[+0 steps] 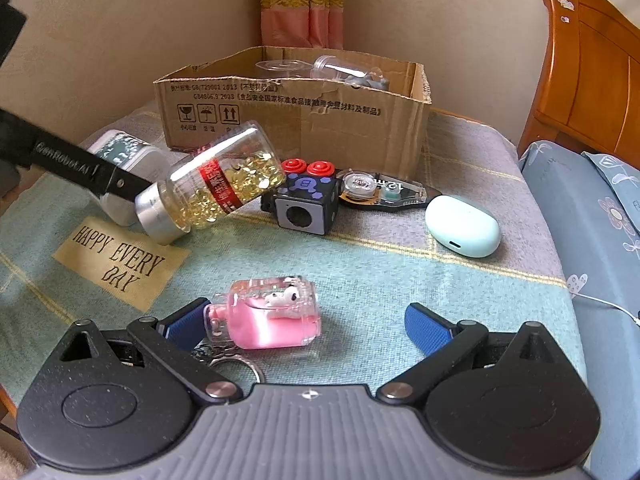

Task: Organize rigid objects
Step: 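Grasp the MEDICAL swab tub with the left tool while the right tool grasps the pink keychain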

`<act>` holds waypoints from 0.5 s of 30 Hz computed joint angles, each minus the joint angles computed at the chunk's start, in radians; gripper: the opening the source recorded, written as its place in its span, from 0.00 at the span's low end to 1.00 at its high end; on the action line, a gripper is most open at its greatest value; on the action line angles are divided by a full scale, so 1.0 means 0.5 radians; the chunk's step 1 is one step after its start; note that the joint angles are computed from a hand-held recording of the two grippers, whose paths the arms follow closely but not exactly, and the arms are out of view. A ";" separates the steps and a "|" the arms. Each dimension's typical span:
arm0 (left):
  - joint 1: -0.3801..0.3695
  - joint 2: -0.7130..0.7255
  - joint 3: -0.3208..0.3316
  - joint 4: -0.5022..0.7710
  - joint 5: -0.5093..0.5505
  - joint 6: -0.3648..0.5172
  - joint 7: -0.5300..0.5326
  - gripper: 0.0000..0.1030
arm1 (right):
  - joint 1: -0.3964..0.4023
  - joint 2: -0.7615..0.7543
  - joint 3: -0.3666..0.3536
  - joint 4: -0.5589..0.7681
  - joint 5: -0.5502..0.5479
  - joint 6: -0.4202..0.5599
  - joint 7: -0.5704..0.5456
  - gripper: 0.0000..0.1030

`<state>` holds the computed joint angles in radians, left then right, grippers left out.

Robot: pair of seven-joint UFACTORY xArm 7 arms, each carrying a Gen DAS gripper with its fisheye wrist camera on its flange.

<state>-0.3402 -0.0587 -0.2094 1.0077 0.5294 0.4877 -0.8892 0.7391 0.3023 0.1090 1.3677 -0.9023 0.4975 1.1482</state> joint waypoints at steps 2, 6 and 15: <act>0.003 0.009 0.003 0.010 0.007 0.000 0.008 0.81 | 0.002 0.013 0.010 0.021 0.012 0.005 -0.048 1.00; -0.001 0.034 0.012 0.028 0.026 -0.027 0.071 0.82 | 0.022 0.022 0.023 0.058 0.019 0.028 -0.166 0.90; -0.006 0.077 0.046 0.048 -0.089 -0.083 0.290 0.83 | 0.010 0.023 0.057 0.093 0.246 0.016 -0.431 0.64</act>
